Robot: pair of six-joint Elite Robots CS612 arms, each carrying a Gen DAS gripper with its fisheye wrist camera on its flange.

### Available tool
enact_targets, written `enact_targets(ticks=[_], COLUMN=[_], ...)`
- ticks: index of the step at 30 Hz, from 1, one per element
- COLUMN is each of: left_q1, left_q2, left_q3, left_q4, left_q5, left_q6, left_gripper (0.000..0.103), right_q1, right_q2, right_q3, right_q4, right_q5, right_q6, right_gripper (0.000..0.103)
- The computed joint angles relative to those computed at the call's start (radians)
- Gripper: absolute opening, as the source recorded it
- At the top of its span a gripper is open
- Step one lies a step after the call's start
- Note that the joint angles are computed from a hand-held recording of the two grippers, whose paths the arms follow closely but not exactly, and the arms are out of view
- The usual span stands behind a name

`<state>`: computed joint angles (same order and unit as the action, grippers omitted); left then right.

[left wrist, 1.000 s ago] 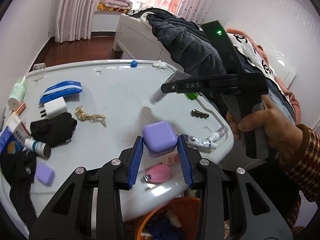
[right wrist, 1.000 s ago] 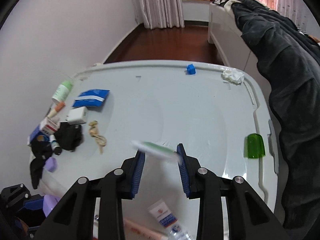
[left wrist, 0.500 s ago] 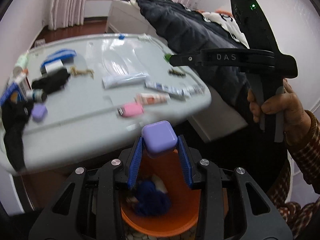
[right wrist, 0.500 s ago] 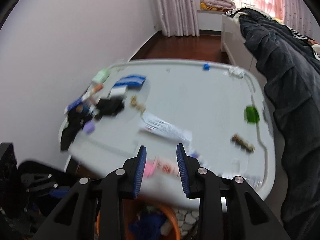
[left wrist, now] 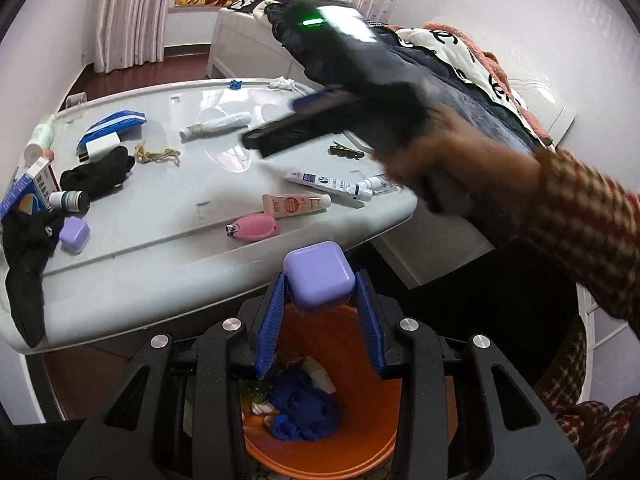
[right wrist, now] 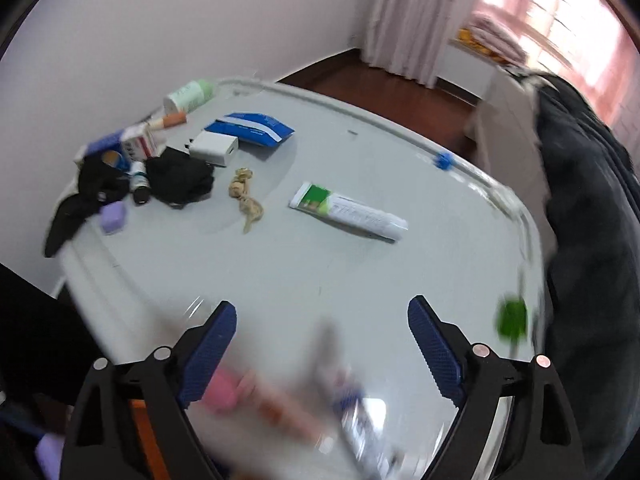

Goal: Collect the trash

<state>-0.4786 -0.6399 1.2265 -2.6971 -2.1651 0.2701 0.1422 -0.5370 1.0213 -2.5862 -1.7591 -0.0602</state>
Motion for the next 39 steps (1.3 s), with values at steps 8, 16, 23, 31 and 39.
enact_targets(ticks=[8, 16, 23, 31, 39], left_q1=[0.002, 0.0, -0.009, -0.003, -0.002], left_q2=[0.038, 0.131, 0.249, 0.302, 0.327], left_q3=[-0.072, -0.26, -0.463, -0.54, -0.589], left_q4=[0.037, 0.084, 0.118, 0.169, 0.202], left_q5=[0.017, 0.08, 0.243, 0.277, 0.234], left_q6=[-0.036, -0.128, -0.249, -0.318, -0.309], left_gripper=[0.035, 0.035, 0.045, 0.054, 0.054], right_q1=[-0.027, -0.065, -0.079, -0.081, -0.077], right_q2=[0.145, 0.221, 0.186, 0.17, 0.174], right_q3=[-0.263, -0.412, -0.332, -0.303, -0.311], right_q4=[0.174, 0.355, 0.331, 0.334, 0.335], right_q5=[0.068, 0.219, 0.303, 0.32, 0.301], right_q6=[-0.135, -0.153, -0.165, -0.172, -0.151], right_gripper=[0.085, 0.083, 0.098, 0.099, 0.099])
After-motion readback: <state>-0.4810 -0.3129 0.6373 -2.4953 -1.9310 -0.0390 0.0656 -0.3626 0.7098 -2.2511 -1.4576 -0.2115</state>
